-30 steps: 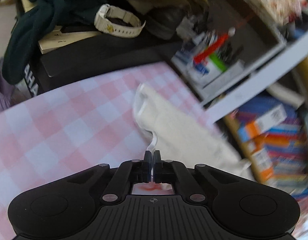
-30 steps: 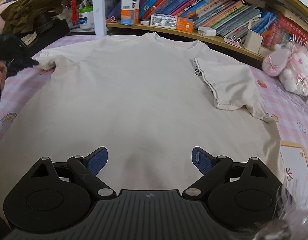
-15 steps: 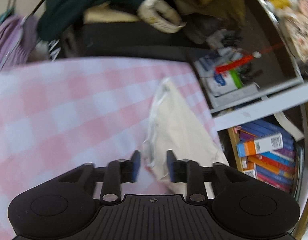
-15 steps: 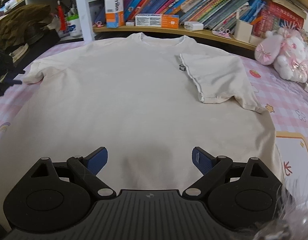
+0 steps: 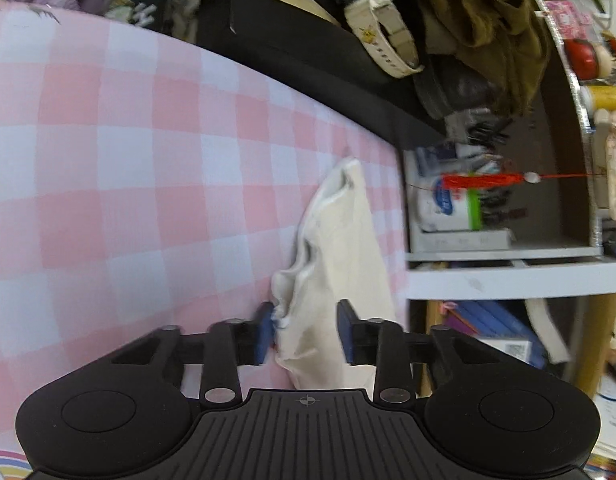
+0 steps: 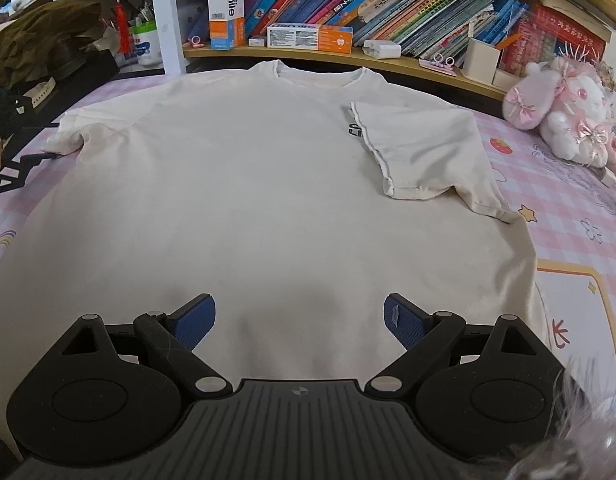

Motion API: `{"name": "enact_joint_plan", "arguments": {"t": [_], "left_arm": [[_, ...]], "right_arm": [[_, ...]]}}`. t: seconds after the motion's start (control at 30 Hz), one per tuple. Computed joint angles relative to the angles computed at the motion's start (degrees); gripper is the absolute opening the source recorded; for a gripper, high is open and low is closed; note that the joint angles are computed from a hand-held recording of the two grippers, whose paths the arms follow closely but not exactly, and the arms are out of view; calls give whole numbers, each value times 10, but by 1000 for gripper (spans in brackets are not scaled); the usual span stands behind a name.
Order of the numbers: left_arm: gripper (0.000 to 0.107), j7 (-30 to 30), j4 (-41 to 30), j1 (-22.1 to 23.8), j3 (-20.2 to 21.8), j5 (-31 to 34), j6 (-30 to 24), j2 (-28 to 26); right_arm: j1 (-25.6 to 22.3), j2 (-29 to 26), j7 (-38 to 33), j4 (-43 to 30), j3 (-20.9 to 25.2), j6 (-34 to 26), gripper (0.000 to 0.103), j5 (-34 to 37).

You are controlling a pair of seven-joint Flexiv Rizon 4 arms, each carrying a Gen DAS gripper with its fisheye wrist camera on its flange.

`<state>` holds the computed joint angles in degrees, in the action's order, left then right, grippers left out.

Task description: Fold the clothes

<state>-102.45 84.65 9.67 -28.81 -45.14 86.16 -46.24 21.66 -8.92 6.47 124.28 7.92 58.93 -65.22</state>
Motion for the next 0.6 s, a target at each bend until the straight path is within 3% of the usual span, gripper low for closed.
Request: {"name": "enact_joint_plan", "arguments": {"t": [0.13,0.27,0.37,0.47,0.53,0.6], "left_arm": [[5,-25,-26,-50,85,49,-8,7],[5,44,-86,-67,92,121,-28,-2],[5,160,-138,-66,52,160,-76,-13],[5,345,-161,-61,-3,204,-169,-8],[14,449,-165,-74,6,251,-259,5],[17,511,-171,-104,42,299,-328,14]], "right_arm": [[-2,9,18,9,1,-6,91,-11],[-9,18,41,20,2,-9,91,-16],[-14,23,55,27,3,-9,91,-20],[-18,27,67,31,4,-11,91,-23],[-22,29,73,33,5,-10,91,-25],[-23,29,75,34,6,-9,91,-23]]}}
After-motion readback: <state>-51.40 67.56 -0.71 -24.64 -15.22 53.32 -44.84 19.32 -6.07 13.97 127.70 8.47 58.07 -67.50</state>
